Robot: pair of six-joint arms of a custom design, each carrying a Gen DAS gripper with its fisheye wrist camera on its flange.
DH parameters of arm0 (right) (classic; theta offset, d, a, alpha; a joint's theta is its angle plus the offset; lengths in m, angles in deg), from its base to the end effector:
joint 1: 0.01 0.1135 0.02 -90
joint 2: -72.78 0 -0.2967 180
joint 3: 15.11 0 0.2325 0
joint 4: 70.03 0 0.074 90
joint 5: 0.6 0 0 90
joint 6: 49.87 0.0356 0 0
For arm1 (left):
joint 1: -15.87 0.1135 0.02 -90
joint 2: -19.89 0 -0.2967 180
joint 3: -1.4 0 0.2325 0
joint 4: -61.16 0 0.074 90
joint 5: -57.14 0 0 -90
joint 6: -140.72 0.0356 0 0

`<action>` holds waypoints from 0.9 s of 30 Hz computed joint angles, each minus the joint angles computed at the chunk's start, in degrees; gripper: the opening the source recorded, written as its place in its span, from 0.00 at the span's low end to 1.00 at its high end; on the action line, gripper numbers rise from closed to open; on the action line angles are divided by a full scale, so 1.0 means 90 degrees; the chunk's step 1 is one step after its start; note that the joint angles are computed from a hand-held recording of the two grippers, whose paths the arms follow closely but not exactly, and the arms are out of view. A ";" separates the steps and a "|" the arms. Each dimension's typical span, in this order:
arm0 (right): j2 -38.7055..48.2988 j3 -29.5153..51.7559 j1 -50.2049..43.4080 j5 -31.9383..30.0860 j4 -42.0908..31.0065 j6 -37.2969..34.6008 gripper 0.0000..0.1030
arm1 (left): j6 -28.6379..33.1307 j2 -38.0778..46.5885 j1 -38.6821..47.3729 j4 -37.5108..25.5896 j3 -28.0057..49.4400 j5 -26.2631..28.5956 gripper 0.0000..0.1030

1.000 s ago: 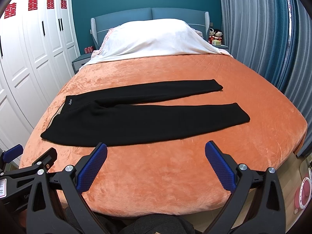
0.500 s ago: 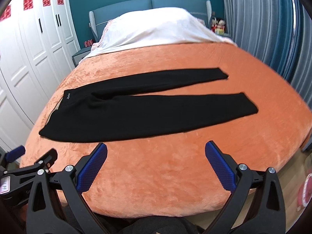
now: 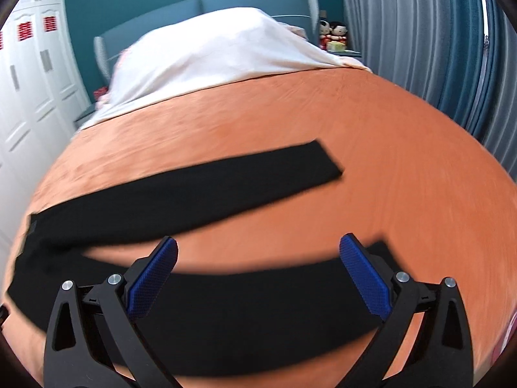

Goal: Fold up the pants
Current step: 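Move both grippers down to the trouser waistband edges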

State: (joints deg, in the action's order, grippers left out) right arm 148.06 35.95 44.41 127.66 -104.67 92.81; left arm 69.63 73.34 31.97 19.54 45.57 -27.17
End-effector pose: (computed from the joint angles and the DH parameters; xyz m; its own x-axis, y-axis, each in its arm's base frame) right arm 0.1650 0.1308 0.2178 -0.6258 0.2610 -0.7350 0.2916 0.9523 0.0899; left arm 0.1372 0.0359 0.2294 -0.7753 0.1119 -0.6216 0.0374 0.9906 0.1316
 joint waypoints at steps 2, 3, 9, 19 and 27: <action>0.0400 -0.0059 -0.1266 -0.0625 0.0904 -0.1117 0.96 | -0.0355 0.0688 -0.0579 0.0695 -0.0061 -0.0486 0.95; 0.0677 -0.0023 -0.1795 -0.0962 0.1293 -0.1496 0.96 | -0.0464 0.1063 -0.0791 0.0985 -0.0033 -0.0699 0.95; 0.2665 0.0897 -0.3622 -0.1932 0.2550 -0.2611 0.95 | -0.0992 0.3241 -0.1044 0.1978 0.0868 -0.1201 0.95; 0.4673 0.3094 -0.4440 -0.2099 0.1740 -0.3374 0.96 | -0.0564 0.5376 -0.0405 0.2444 0.2731 -0.1451 0.95; 0.5276 0.3546 -0.4539 -0.2309 0.1618 -0.3408 0.94 | -0.0563 0.7365 0.0736 0.1462 0.5589 -0.1355 0.95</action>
State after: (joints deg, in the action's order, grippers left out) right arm 195.55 67.86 3.56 106.88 -90.11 62.14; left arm 64.56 139.62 38.59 32.70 95.88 -39.36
